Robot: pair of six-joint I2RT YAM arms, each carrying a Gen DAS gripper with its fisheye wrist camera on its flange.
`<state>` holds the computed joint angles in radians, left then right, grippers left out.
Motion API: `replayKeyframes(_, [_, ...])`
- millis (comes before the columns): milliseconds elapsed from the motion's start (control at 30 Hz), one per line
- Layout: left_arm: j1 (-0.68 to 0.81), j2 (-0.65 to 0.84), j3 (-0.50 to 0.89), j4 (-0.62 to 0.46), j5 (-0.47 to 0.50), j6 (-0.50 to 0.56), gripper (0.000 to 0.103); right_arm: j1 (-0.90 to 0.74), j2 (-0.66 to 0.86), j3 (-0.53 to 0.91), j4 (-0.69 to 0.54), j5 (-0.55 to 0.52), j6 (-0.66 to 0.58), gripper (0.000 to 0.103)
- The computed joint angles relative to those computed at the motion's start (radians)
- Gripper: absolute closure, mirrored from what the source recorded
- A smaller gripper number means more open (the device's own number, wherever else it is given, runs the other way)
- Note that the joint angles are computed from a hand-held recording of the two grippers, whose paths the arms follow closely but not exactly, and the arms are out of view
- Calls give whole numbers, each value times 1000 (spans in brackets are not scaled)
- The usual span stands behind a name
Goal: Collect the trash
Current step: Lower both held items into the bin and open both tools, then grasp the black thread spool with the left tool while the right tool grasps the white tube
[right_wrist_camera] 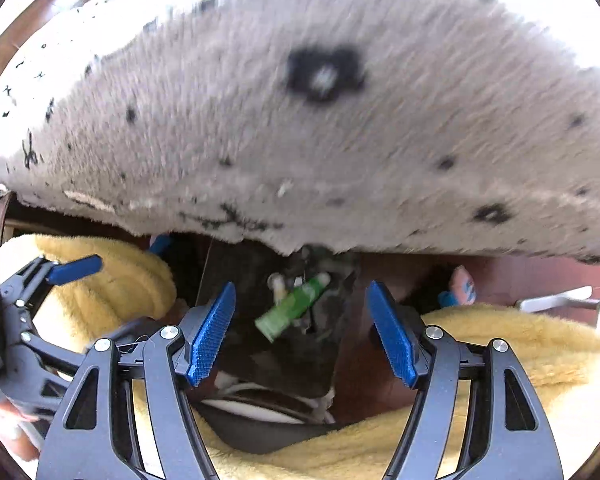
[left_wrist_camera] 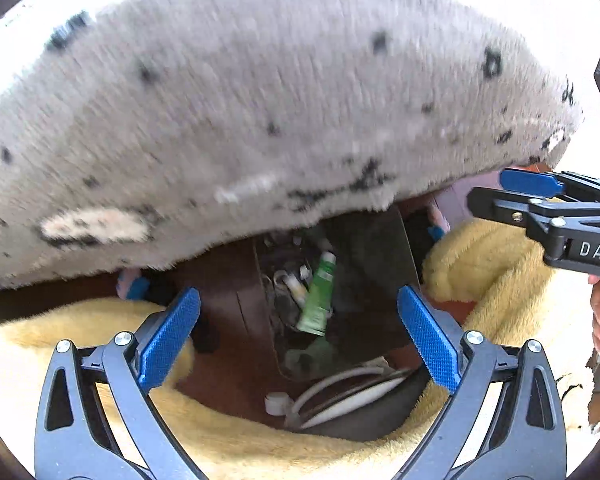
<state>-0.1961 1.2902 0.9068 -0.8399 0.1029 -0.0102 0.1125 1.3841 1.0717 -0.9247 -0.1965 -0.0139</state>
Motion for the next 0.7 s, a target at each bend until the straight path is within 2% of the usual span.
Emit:
replayKeyframes(200, [52,-37,112,-35,-16,40,9,-57,-32,117,-26,-1,-40,33])
replayKeyframes(333, [95,-16,209,-32,-11,74,9,-72,1,223,-15,-10,-51,33])
replayKeyframes(533, [134,106,377,-5,-37,116,9,-30,153,436,7,-10,-30,33])
replayKeyframes(700, [203,246,518,-8,12,123,9,6,331,653,-16,-4,1,33])
